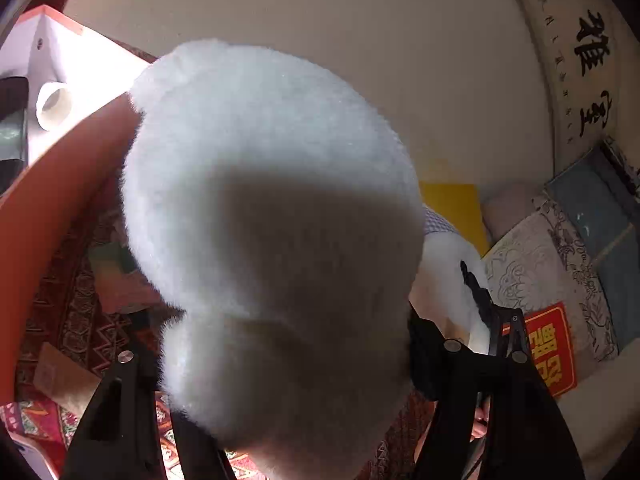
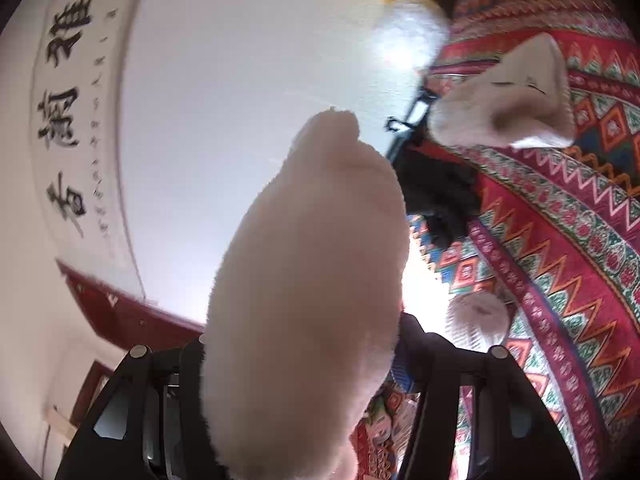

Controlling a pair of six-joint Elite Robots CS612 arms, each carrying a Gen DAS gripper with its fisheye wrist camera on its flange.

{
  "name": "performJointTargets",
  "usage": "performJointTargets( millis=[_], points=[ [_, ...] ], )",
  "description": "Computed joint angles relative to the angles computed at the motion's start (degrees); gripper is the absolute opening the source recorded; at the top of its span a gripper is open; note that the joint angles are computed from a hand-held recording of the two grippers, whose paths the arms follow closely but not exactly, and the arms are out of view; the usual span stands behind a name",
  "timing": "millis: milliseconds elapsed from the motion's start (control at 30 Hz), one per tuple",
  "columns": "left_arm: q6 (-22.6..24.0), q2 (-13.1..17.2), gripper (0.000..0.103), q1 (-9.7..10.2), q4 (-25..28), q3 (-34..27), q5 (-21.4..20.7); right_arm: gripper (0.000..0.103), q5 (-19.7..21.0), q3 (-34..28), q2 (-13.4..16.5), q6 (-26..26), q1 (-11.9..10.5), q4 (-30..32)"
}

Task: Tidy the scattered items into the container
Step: 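Grasp a white plush with the left tool while the right grasps another plush, drop both in box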

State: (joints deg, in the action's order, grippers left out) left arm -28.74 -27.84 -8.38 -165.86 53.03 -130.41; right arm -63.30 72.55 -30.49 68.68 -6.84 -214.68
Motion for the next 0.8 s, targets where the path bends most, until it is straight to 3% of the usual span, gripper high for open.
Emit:
performJointTargets(
  millis=[100, 200, 300, 500, 567, 600, 667, 700, 800],
  points=[
    [-0.98, -4.87, 0.067, 2.79, -13.44, 8.50, 3.20, 0.053, 3.17, 1.41, -2.65, -7.62, 1.69, -1.76],
    [3.68, -8.76, 0.068, 4.87, -19.94, 14.58, 13.37, 0.053, 4.23, 0.30, -3.60, -15.57, 4.79, -2.12],
    [1.21, -6.13, 0.068, 7.52, -18.24, 9.55, 16.16, 0.053, 5.14, -2.04, -3.39, -23.70, 8.63, 0.44],
    [2.79, 1.11, 0.074, 9.37, -3.76, -3.70, 21.11, 0.058, 4.67, -14.96, 1.54, -30.34, 14.31, 13.38],
    [2.63, 1.95, 0.075, 9.24, 1.34, -5.40, 27.25, 0.089, 3.96, -21.81, 4.84, -32.35, 15.74, 20.87],
    [2.74, 1.81, 0.075, 9.09, 3.24, -5.39, 31.35, 0.095, 1.79, -24.39, 6.03, -33.40, 16.49, 25.82],
    [1.94, 1.21, 0.079, 9.11, 3.47, -4.45, 37.50, 0.100, -3.02, -26.98, 7.05, -34.65, 17.58, 36.32],
    [0.77, 0.96, 0.082, 9.43, 2.16, -3.84, 38.10, 0.100, -2.21, -27.18, 7.29, -34.59, 17.57, 38.65],
    [-1.88, 0.47, 0.083, 10.34, -1.94, -2.38, 36.04, 0.100, 0.13, -23.06, 5.98, -34.62, 17.06, 37.83]
  ],
)
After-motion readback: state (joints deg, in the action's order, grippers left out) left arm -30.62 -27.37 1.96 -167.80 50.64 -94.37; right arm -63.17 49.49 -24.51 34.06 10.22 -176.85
